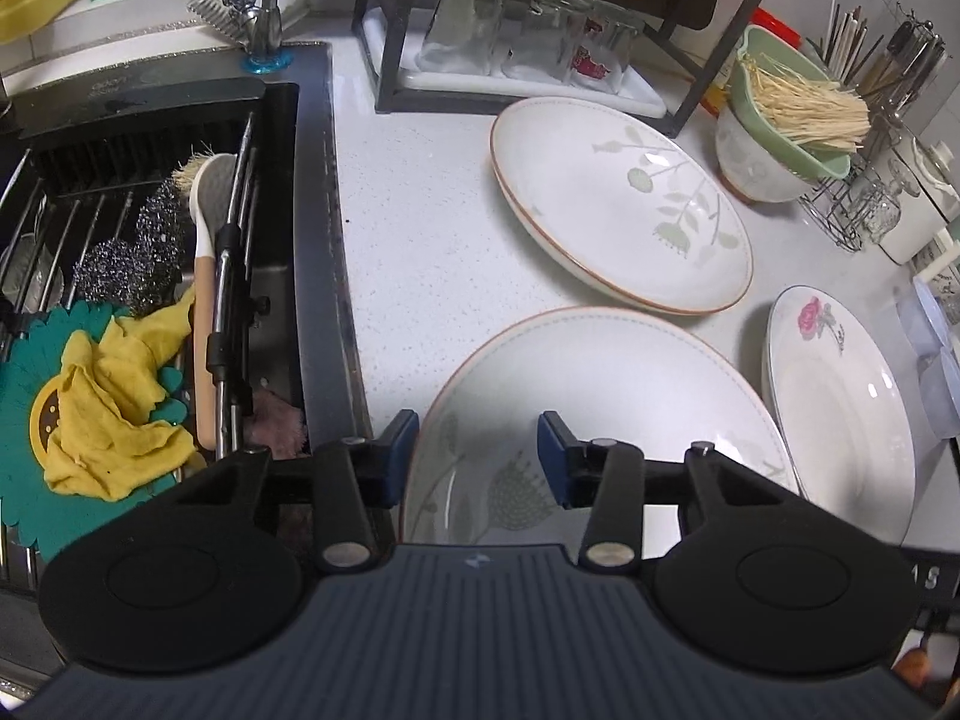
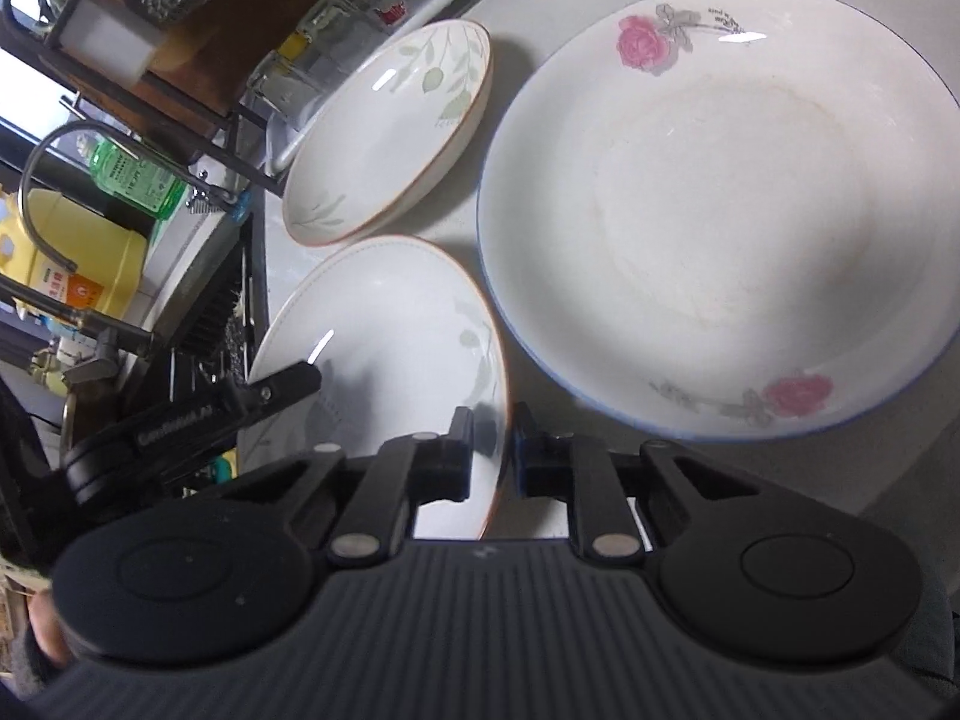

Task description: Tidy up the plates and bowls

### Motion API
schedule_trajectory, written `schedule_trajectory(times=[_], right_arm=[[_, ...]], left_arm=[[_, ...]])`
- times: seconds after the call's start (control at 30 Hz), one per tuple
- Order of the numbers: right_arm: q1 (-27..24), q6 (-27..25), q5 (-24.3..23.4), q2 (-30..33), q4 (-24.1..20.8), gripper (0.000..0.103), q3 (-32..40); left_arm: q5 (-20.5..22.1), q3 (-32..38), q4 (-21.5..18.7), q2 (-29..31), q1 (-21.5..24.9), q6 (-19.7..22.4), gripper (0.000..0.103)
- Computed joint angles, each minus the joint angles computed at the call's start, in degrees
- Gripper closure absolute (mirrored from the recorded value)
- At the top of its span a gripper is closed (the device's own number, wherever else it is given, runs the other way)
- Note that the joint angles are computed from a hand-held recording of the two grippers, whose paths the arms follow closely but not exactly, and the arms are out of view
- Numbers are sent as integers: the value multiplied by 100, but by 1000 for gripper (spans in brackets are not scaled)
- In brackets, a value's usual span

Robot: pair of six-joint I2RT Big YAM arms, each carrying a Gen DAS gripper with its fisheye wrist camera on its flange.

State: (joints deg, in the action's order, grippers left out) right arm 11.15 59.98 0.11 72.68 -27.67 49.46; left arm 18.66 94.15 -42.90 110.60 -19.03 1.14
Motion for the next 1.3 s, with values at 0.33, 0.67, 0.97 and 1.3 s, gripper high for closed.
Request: schedule_trajectory(times=[0.33, 0.67, 0.97, 1.3], right_arm=[[-194, -176, -533, -134, -632, 86, 340], [-204, 115, -427, -546, -1125, 86, 674], [-823, -423, -985, -563, -1761, 87, 972], [-1925, -1596, -1541, -766, -2064, 86, 642]], left_arm=[[218, 415, -799, -107, 83, -72, 56], [128, 1763, -2461, 154, -12, 99, 56], [-9, 2402, -3116, 432, -337, -212, 56], [-242, 2313, -2849, 495, -1053, -879, 56]])
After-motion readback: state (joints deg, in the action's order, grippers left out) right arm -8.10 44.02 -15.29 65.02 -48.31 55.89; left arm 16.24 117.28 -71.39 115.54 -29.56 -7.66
